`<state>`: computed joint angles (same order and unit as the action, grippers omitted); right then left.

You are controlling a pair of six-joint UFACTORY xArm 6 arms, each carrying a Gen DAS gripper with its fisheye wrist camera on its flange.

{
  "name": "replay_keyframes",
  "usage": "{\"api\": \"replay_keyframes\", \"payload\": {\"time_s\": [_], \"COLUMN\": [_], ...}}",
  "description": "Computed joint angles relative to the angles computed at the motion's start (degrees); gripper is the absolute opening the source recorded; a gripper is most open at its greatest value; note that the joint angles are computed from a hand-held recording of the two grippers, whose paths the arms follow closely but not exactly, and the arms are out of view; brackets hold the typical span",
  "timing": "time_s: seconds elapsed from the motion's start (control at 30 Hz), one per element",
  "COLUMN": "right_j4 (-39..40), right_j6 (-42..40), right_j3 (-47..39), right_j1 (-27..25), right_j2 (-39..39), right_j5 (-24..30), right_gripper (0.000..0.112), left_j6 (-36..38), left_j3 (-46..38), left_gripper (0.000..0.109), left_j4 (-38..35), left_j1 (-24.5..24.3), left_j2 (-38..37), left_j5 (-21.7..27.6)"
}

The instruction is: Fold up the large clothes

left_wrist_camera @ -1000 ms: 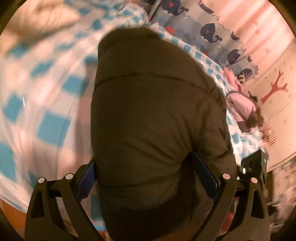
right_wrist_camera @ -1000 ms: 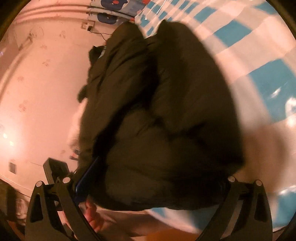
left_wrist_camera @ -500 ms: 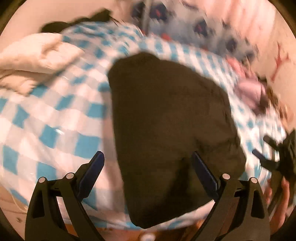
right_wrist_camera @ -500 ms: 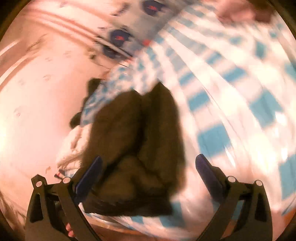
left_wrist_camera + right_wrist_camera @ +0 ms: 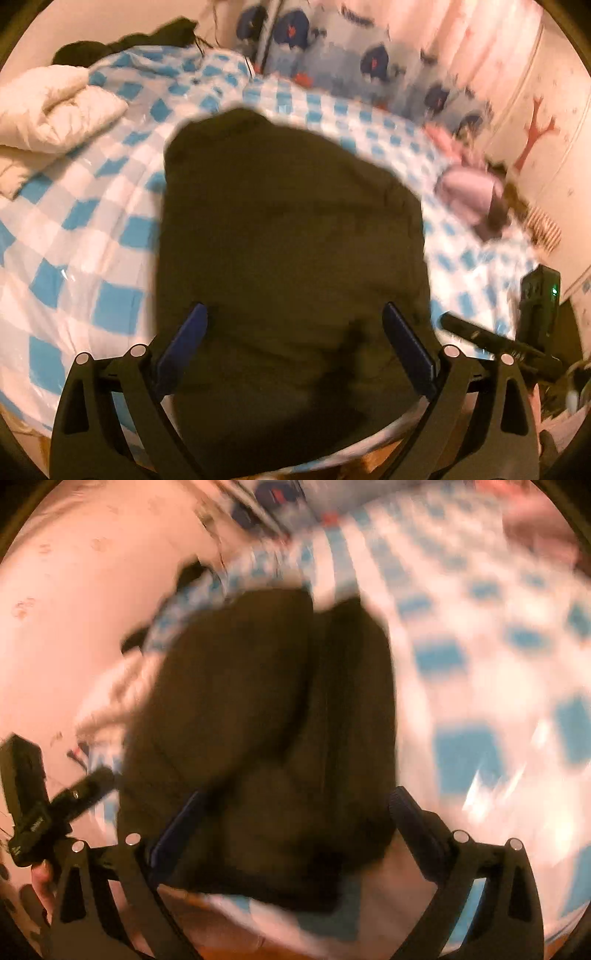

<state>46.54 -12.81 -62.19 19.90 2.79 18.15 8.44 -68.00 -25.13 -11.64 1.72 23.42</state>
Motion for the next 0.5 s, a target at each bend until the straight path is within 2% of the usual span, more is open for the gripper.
{"api": "replay_keyframes", "payload": {"time_s": [0.07, 0.1, 0.17, 0.23, 0.27, 0.37, 0.43, 0.5], "right_j4": [-3.7, -7.9, -9.2, -11.3, -9.7, 3.8, 8.4, 12.4], "right_j6": [2.9, 6.1, 7.8, 11.9, 11.4, 6.6, 3.5, 0.5], "right_j3": [-3.9, -8.1, -18.2, -27.9, -29.2, -34.0, -36.0, -36.7], "right_j1": [-1.2, -2.4, -4.7, -7.1, -7.6, -9.7, -9.3, -9.0], "right_j2": [1.7, 4.5, 11.6, 19.3, 20.9, 26.9, 29.3, 29.7], "right_j5": [-0.9, 1.2, 9.9, 19.2, 21.2, 28.7, 29.5, 30.0], "right_gripper": [0.096, 0.096, 0.096, 0.096, 0.096, 0.097, 0.098, 0.098], "left_j6": [-0.9, 0.1, 2.0, 2.2, 2.0, 7.3, 8.0, 8.9], "left_j3": [-2.7, -5.5, -13.7, -21.8, -24.3, -31.3, -33.0, -33.4], "left_gripper": [0.091, 0.091, 0.091, 0.091, 0.091, 0.094, 0.094, 0.09], "left_j4": [0.4, -2.3, -11.5, -17.2, -18.1, -25.8, -26.4, -22.5], "left_j1": [2.4, 3.9, 8.2, 12.1, 12.9, 14.3, 13.6, 11.6], "left_j2": [1.2, 3.0, 9.3, 16.9, 19.5, 27.2, 29.1, 28.0], "left_j5": [-1.3, -0.1, 7.8, 16.9, 19.7, 28.7, 29.3, 26.5]}}
